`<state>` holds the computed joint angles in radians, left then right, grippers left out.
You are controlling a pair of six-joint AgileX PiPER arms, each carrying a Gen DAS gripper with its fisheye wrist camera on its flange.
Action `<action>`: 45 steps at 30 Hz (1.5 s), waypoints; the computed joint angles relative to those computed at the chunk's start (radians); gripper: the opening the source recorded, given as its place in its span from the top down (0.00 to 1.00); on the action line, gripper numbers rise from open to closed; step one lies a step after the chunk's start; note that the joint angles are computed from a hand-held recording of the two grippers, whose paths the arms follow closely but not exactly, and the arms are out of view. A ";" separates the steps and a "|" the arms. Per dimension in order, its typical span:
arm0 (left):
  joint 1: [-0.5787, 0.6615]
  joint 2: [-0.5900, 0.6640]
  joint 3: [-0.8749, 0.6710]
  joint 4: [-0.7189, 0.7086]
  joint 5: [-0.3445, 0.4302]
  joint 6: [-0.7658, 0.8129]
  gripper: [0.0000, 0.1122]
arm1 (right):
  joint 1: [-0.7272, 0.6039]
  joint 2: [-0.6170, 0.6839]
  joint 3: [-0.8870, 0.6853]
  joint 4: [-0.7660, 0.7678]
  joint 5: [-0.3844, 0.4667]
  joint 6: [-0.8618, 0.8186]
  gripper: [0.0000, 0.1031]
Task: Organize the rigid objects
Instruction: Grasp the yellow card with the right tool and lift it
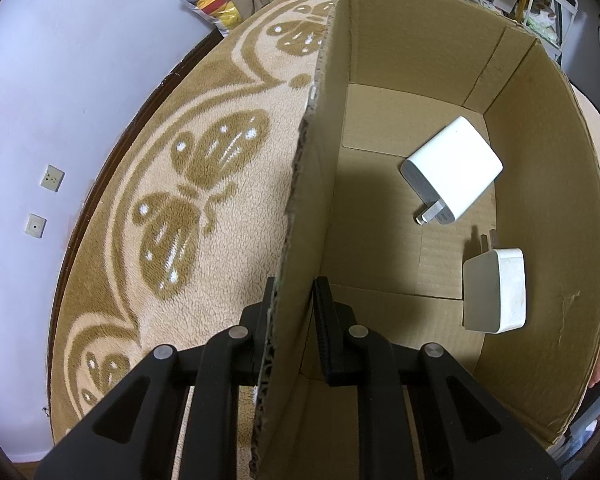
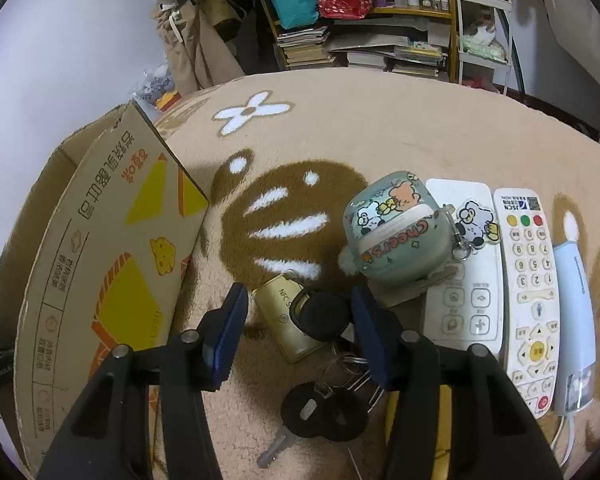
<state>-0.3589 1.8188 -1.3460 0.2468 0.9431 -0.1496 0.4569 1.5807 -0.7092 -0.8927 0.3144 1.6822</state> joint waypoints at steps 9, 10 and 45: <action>0.000 0.000 0.001 0.002 -0.001 0.001 0.86 | 0.000 0.005 -0.001 0.041 -0.013 -0.052 0.69; 0.000 0.000 0.001 0.002 -0.001 0.001 0.86 | 0.009 0.012 -0.010 0.037 0.000 -0.054 0.69; -0.007 -0.002 0.006 0.009 -0.004 -0.002 0.86 | 0.171 0.042 -0.086 -0.270 0.227 0.249 0.94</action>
